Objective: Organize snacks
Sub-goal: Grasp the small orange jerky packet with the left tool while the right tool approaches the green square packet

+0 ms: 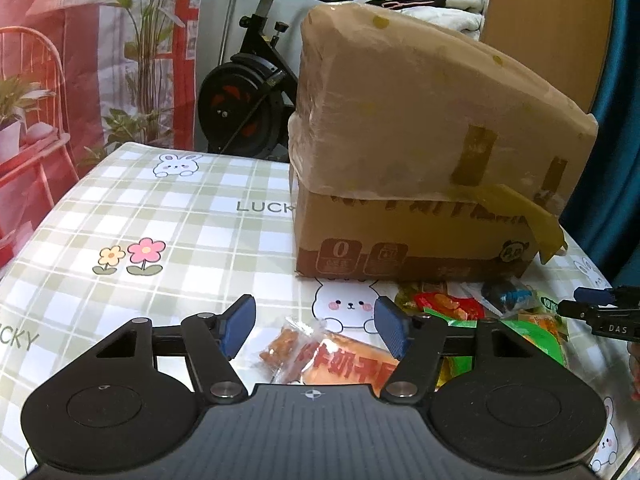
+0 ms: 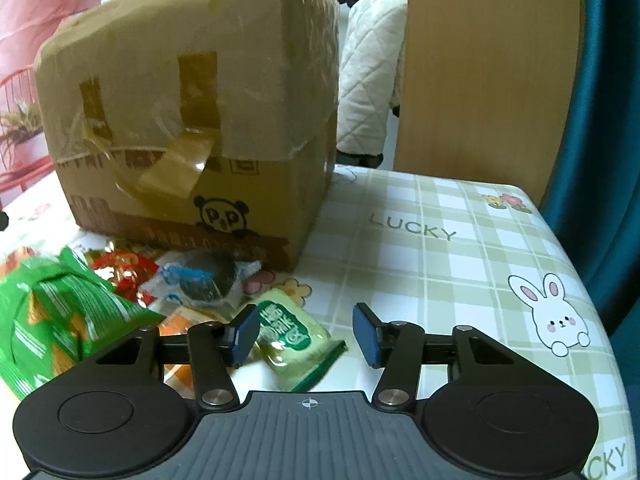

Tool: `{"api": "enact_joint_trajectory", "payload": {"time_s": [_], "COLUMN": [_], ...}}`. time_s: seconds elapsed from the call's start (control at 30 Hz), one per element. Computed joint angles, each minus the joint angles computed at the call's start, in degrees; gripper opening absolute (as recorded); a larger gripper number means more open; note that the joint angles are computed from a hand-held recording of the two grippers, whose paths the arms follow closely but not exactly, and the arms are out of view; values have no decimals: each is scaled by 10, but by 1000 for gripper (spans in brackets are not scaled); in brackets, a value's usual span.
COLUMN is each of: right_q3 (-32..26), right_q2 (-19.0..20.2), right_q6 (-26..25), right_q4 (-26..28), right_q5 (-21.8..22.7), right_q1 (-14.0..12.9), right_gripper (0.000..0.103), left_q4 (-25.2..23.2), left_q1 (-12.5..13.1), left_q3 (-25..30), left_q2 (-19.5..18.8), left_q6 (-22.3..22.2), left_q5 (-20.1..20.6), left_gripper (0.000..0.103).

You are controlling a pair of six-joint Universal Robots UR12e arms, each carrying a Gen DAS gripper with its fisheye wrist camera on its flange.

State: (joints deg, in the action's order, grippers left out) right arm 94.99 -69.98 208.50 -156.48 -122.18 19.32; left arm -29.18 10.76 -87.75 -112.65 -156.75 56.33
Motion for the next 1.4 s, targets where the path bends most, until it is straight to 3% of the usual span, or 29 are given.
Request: {"api": "enact_joint_trajectory", "payload": {"time_s": [0.4,0.7,1.03,1.23,1.4], "right_q3": [-5,-8,-11,4,4], "right_q2": [5,4,22,21,24], "right_q6": [-38,-51,-22,-14,-4], "right_q4": [7,47,-1,-36,-45], "right_q5": [30,35,23,15,-2], "right_q1": [-7,-5,-9,-5,2], "right_gripper": [49,51,59,48,46], "left_q4": [-24,-29,-60,-81,-64], "left_q1": [-1,-1,7,10,7], "left_q3": [-7,-10,-20,-24,-23], "left_q2": [7,10,19,23,19], "left_q6": [6,-3,-9,-25,-30], "left_q5": [-1,0,-1,-3,6], "left_gripper": [68,68,67,67,67]}}
